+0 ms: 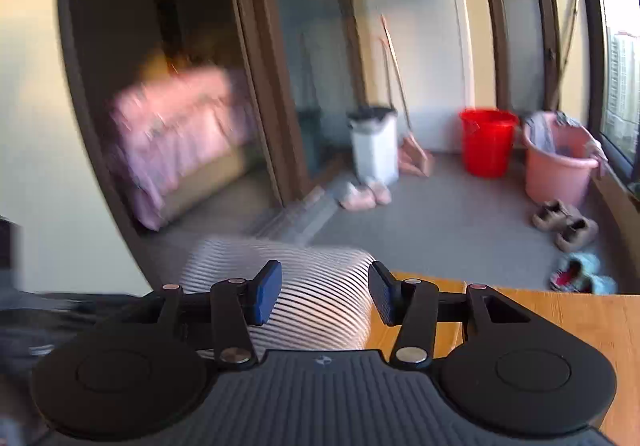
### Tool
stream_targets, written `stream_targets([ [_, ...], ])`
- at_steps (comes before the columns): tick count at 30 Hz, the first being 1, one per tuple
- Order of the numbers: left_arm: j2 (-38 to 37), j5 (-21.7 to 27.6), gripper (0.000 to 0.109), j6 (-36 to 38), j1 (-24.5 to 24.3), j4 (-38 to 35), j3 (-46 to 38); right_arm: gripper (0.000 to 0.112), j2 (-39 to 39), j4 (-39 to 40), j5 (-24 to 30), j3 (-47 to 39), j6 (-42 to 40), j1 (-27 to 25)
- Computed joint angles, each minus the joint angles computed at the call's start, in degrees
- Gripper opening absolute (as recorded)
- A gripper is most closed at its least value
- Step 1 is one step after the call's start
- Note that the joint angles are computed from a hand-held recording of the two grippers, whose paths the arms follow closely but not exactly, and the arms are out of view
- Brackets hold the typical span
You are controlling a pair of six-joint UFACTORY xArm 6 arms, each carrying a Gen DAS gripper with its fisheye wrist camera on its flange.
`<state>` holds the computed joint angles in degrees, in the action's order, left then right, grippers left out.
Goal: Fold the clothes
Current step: 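Grasp the folded shirt with both tools and lift it, then carry the folded shirt across the table and set it down with both tools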
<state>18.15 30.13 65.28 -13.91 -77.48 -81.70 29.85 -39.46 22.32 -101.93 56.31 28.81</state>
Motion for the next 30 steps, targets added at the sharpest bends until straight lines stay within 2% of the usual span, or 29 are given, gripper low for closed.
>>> stream_targets([
  [1,-0.2,0.2,0.067,-0.3,0.1,0.0,0.2,0.052,3.1,4.3,2.7,-3.3,-3.1,0.1],
  [3,-0.4,0.5,0.067,-1.0,0.3,0.2,0.4,0.063,4.4,5.7,1.7,-3.8,-2.4,-0.5],
  [6,-0.2,0.5,0.069,-1.1,0.2,0.2,0.1,0.063,2.9,0.2,3.8,-3.1,0.8,0.3],
  [8,-0.3,0.0,0.074,-0.3,-0.1,-0.7,0.4,0.063,-0.6,-5.8,3.9,0.6,4.4,1.1],
  [11,-0.6,-1.2,0.076,1.2,-0.8,-1.3,0.9,0.067,-8.2,-10.7,-2.3,11.2,11.2,1.2],
  [13,-0.3,-1.1,0.077,1.0,-0.9,-1.1,0.6,0.081,-12.3,-12.4,-5.9,17.2,14.5,1.4],
  [14,-0.2,-0.9,0.078,0.7,-0.9,-1.0,0.4,0.081,-12.9,-11.3,-5.9,18.7,13.2,1.9],
  [16,0.0,0.1,0.079,0.6,-0.8,-0.8,0.0,0.085,-12.3,-10.9,-1.6,18.9,10.7,3.3],
  [17,0.0,0.2,0.079,0.7,-0.8,-0.8,0.0,0.089,-11.7,-13.1,0.1,18.5,11.6,3.7],
  [18,-0.3,-0.1,0.079,0.9,-0.9,-0.9,0.3,0.101,-11.2,-16.3,0.9,18.1,14.1,3.7],
  [19,-1.0,-0.4,0.079,1.6,-0.8,-1.6,1.0,0.102,-10.8,-17.3,1.3,17.8,15.3,3.6],
  [22,-4.4,-1.8,0.082,4.1,-0.8,-4.6,4.7,0.102,-11.0,-14.1,-1.1,18.4,16.0,3.0],
  [25,-10.9,-6.2,0.096,11.7,-2.4,-10.9,11.8,0.102,-13.4,-19.5,-3.2,21.7,22.3,2.8],
  [28,-15.1,-15.7,0.097,26.9,-6.7,-19.8,17.0,0.103,-17.1,-31.2,-3.8,26.1,37.1,2.8],
  [30,-15.8,-20.3,0.098,33.4,-8.8,-22.9,18.6,0.103,-19.5,-36.0,-3.0,28.8,43.5,3.3],
])
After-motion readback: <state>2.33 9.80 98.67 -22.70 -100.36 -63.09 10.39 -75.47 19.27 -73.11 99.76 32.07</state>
